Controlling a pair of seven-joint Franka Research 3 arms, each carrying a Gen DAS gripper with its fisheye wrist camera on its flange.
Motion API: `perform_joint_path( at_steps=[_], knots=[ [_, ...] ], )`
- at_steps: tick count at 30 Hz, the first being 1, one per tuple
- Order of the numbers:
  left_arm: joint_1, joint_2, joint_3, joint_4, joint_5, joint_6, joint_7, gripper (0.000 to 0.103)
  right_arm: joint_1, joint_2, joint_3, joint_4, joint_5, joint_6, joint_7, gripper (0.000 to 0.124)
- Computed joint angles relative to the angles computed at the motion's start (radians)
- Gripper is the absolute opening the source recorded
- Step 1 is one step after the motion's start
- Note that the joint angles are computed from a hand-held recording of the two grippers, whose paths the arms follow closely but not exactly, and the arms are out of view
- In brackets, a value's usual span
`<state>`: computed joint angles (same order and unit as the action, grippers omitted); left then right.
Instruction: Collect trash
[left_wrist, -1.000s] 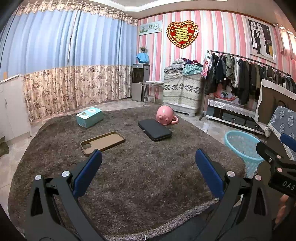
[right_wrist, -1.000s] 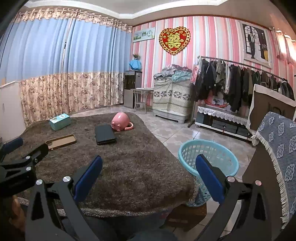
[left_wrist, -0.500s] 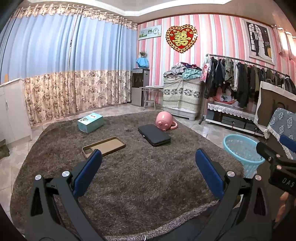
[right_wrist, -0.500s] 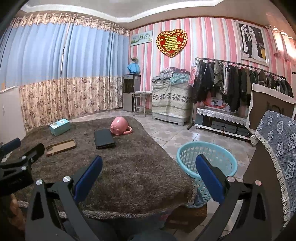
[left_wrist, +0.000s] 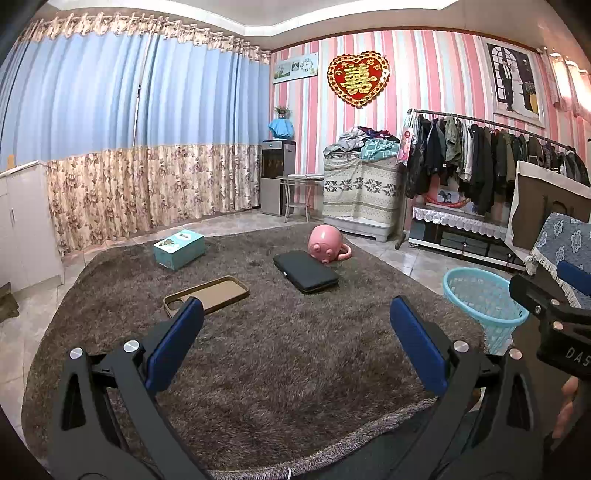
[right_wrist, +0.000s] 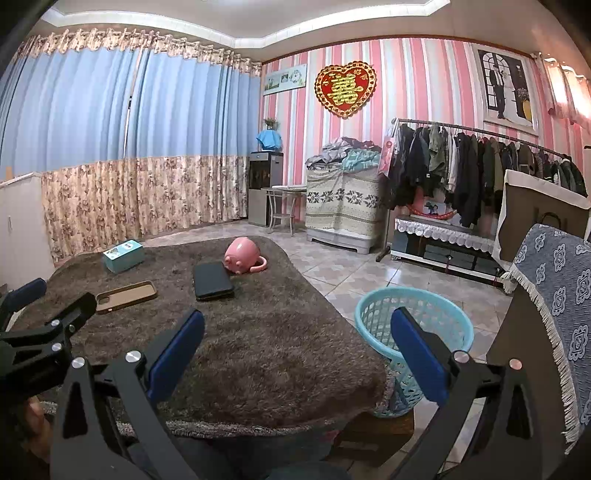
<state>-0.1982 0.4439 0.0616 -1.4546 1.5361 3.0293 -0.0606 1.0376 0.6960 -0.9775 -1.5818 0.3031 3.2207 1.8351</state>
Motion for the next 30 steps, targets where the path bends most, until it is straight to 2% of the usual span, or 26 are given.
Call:
perform_joint_path(
  at_steps=[5, 15, 30],
  knots=[
    [-0.002, -0.001, 0.001, 0.0, 0.006, -0.004, -0.005, 0.098, -0.004, -0.001, 0.004, 0.003, -0.004, -0.006, 0.003, 0.099],
    [0.002, -0.012, -0.016, 0.002, 0.101, -0.029, -0.08, 0.098, -0.005, 0.003, 0.004, 0.004, -0.013, -0.006, 0.014, 0.099],
    [0.019, -0.018, -0.039, -0.005, 0.102, -0.034, -0.076, 0.098, 0.0, 0.015, -0.005, 0.005, -0.009, -0.005, 0.02, 0.099]
  ],
)
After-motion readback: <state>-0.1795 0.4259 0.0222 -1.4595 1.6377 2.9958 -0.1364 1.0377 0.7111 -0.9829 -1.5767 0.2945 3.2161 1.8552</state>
